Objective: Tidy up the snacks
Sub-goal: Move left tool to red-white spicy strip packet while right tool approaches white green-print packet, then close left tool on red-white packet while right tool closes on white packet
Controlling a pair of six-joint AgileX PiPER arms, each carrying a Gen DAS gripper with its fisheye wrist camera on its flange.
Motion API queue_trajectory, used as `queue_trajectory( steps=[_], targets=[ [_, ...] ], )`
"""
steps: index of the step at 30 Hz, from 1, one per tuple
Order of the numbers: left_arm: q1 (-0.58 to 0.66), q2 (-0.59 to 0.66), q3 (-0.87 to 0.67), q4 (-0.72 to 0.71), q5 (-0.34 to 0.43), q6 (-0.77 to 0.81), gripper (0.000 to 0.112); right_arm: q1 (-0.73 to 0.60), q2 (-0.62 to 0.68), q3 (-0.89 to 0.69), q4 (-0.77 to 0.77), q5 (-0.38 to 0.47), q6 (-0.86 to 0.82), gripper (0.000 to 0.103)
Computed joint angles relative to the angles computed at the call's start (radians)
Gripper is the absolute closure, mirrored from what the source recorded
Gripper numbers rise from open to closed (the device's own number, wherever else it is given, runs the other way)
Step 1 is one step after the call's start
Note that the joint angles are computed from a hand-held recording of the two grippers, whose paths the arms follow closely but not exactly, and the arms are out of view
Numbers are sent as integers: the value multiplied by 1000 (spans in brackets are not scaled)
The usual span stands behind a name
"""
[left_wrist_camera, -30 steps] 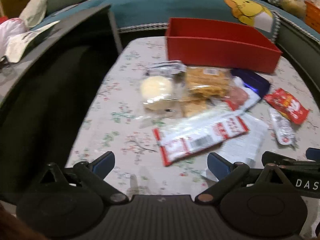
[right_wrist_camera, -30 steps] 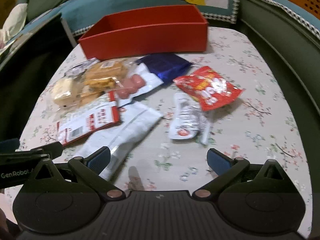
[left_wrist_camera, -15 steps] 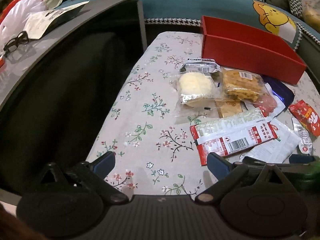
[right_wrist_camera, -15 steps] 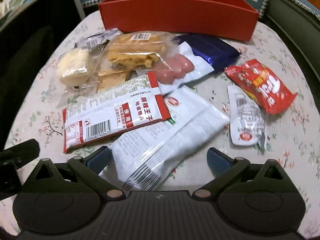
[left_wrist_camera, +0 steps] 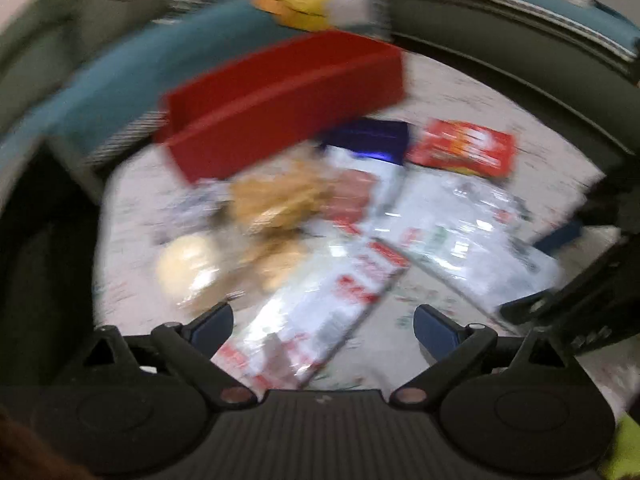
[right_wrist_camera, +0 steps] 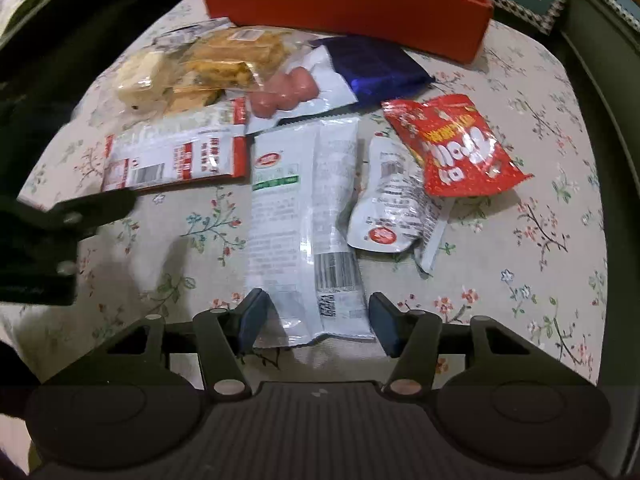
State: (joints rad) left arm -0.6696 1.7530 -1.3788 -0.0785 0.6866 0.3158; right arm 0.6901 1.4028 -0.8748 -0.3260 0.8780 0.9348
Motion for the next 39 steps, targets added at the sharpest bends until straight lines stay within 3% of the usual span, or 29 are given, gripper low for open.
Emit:
queue_trajectory(
  steps=[3, 5, 7, 11, 14, 15, 17, 20, 25, 28, 33, 38, 39],
  targets=[
    [17, 73, -82, -74, 69, 131, 9, 9, 26, -4, -33, -15, -15, 21],
    [17, 113, -114, -62, 89, 156, 9, -12, 21, 1, -33, -42, -31, 20],
    [20, 168, -167, -49, 138, 159, 9, -57, 21, 9, -14, -85, -60, 14],
    [21, 199, -180, -48, 147, 172, 9, -121, 46, -1, 33, -132, -137, 5],
    [78, 234, -219, -159, 202, 209, 9, -154, 45, 2, 98, -153, -197, 0],
    [88, 216, -185, -178, 169, 224, 9, -158, 47, 2, 111, -155, -216, 0],
    [80, 183, -131, -171, 138, 245, 9, -151, 49, 1, 98, -146, -215, 3],
    [58, 170, -128, -125, 173, 174, 9, -106, 45, 12, 14, -126, -142, 12],
    [18, 120, -103, -63, 241, 77, 9, -86, 4, 40, -47, -97, -94, 41],
    [-20, 67, -47, -24, 272, 6, 9, -89, -30, 74, -34, -104, -97, 43],
    [-56, 52, -36, -14, 316, 44, 9, -68, -37, 82, -22, -99, -116, 42],
    [-57, 135, -149, -23, 320, 32, 9, -58, -17, 73, -54, -99, -85, 34],
    [-64, 134, -142, -20, 307, 46, 9, -68, -12, 77, -50, -114, -100, 28]
  ],
)
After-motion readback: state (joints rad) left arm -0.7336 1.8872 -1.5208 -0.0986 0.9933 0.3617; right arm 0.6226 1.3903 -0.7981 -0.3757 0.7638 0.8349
